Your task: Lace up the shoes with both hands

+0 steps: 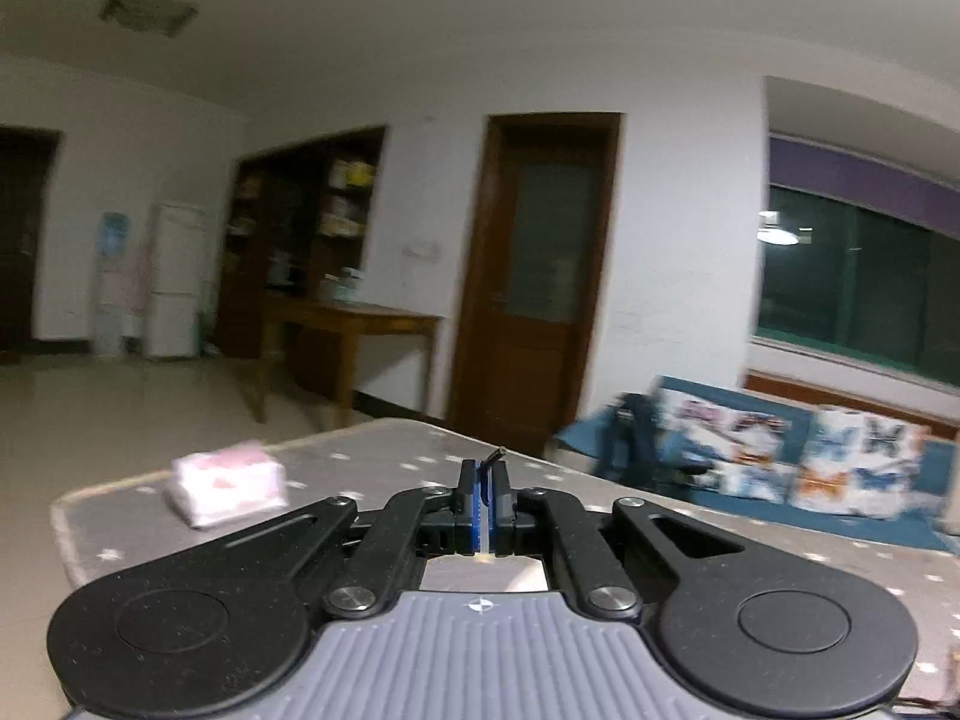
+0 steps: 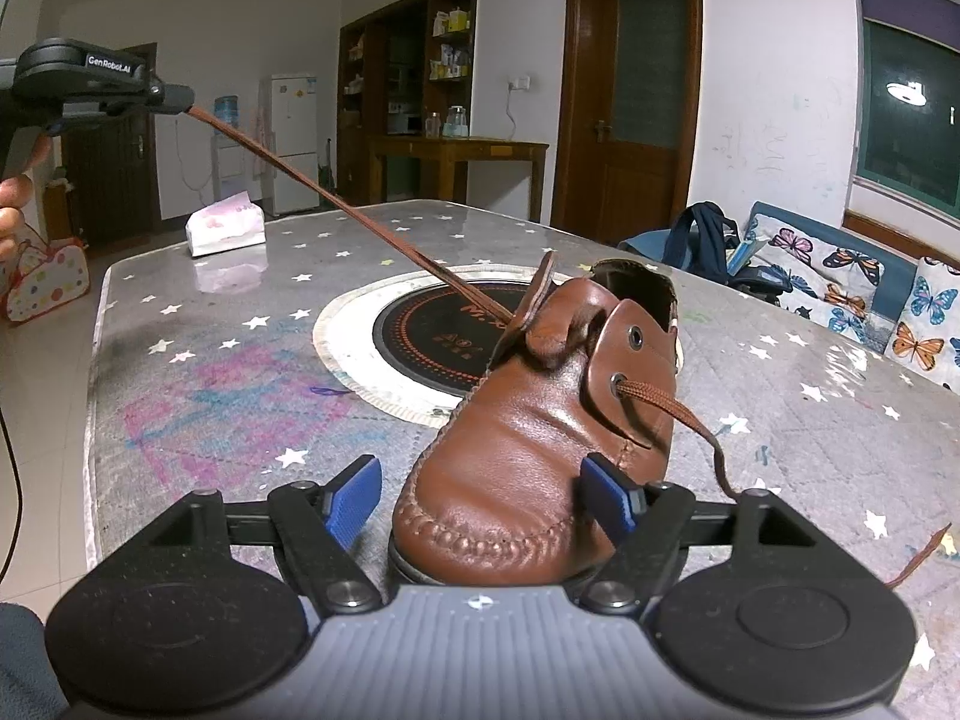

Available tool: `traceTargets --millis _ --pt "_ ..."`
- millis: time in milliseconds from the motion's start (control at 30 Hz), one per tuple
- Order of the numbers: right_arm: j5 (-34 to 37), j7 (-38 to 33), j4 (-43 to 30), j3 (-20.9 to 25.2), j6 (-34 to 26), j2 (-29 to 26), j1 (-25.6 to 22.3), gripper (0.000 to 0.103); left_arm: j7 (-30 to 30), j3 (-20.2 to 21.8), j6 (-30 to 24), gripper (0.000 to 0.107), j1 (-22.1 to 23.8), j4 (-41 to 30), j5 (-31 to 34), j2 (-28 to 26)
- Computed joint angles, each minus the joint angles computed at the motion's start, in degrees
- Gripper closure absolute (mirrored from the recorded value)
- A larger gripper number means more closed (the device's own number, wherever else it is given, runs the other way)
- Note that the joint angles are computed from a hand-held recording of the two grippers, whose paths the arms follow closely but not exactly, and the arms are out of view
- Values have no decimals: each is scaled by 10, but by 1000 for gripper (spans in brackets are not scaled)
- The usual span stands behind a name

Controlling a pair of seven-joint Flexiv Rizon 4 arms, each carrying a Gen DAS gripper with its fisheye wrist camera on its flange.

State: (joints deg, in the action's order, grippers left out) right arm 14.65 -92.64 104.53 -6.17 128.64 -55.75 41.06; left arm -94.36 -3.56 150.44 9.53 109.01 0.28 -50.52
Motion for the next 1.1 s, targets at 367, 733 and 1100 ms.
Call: traceTargets --millis 367,733,1100 --pt "3 2 -3 -4 -7 0 1 28 36 20 24 105 -25 5 -101 -4" --pt "-1 26 1 4 -2 15 -25 30 59 14 27 105 -25 -6 -101 -11" --pt "21 40 -13 -35 -60 18 2 24 51 15 4 105 -15 -2 -83 -5"
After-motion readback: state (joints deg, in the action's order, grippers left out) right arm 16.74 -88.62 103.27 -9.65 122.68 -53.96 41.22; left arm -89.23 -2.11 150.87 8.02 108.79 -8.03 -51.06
